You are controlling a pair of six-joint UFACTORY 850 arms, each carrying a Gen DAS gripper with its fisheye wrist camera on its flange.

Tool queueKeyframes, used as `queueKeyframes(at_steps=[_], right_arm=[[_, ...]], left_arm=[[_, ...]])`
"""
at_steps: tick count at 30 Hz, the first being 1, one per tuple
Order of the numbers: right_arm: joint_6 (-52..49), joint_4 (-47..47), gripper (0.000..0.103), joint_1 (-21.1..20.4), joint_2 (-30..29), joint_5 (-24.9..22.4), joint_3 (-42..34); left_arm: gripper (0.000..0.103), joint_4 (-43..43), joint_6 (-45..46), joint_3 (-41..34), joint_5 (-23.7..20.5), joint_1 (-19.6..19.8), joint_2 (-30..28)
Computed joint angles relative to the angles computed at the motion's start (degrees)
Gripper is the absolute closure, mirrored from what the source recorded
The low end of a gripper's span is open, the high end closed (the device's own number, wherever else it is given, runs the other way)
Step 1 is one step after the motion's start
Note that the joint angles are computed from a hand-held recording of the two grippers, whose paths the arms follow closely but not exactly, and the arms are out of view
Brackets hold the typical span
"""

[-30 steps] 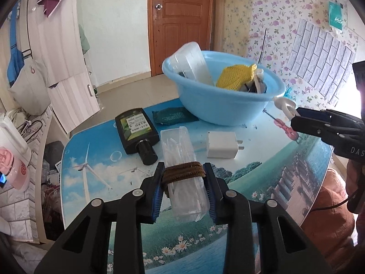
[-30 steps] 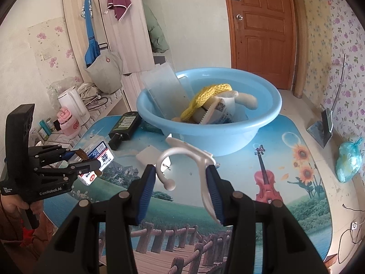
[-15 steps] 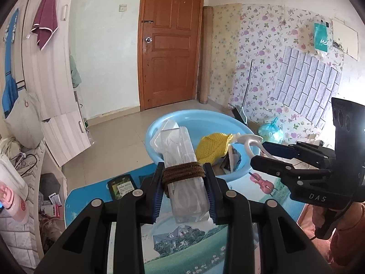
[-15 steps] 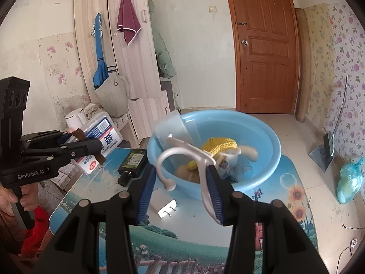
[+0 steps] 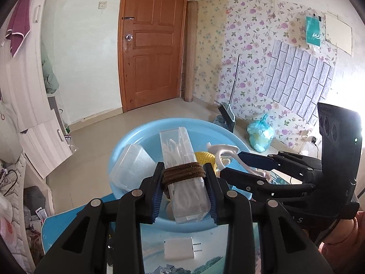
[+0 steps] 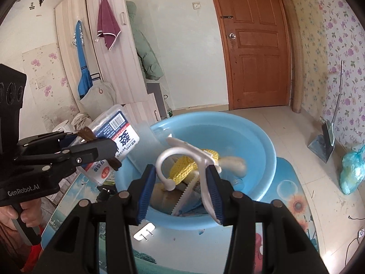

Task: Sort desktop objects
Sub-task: 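Carry the banded box and white hook over the basin and release both, then move both open tools back from the basin toward the table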

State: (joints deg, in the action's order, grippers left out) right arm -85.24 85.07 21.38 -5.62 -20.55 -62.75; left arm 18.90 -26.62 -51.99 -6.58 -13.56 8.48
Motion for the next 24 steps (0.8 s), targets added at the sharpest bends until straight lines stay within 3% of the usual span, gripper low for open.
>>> queueKeyframes(at_steps=[3,7,11,15,20,24], right_arm=[[-0.6,1.11,0.058,-0.5,-1.72,-0.04,-1.39],[-0.65,1.93,0.058,-1.17,-4.63,-0.34,-4.07],[0.36,1.98,0.058,-1.19,-6.38,-0.71,-6.03],[0.08,1.58,0.058,-0.09,-6.28,-0.63,-6.42],[0.18,-0.5,0.057,1.85,-4.5,1.85,-4.88],[4.48,-4.19,0.057,2.36,-3.02,1.4,-3.13]], left_arm=[[0.068,-5.79,5.82,-0.91,0.48,0.2,-1.99],[0.055,-16.46,16.47,-0.78,1.28,0.63,-2.7],[0.053,-7.88,8.41,0.31,1.42,0.41,-1.83],[0.048,-11.47,10.45,2.52,1.09,0.89,0.36],[0.041,0.28,-3.39,6.45,-0.11,0.85,4.41],[0.029,-3.61,-0.34,9.87,-1.54,1.44,7.35]])
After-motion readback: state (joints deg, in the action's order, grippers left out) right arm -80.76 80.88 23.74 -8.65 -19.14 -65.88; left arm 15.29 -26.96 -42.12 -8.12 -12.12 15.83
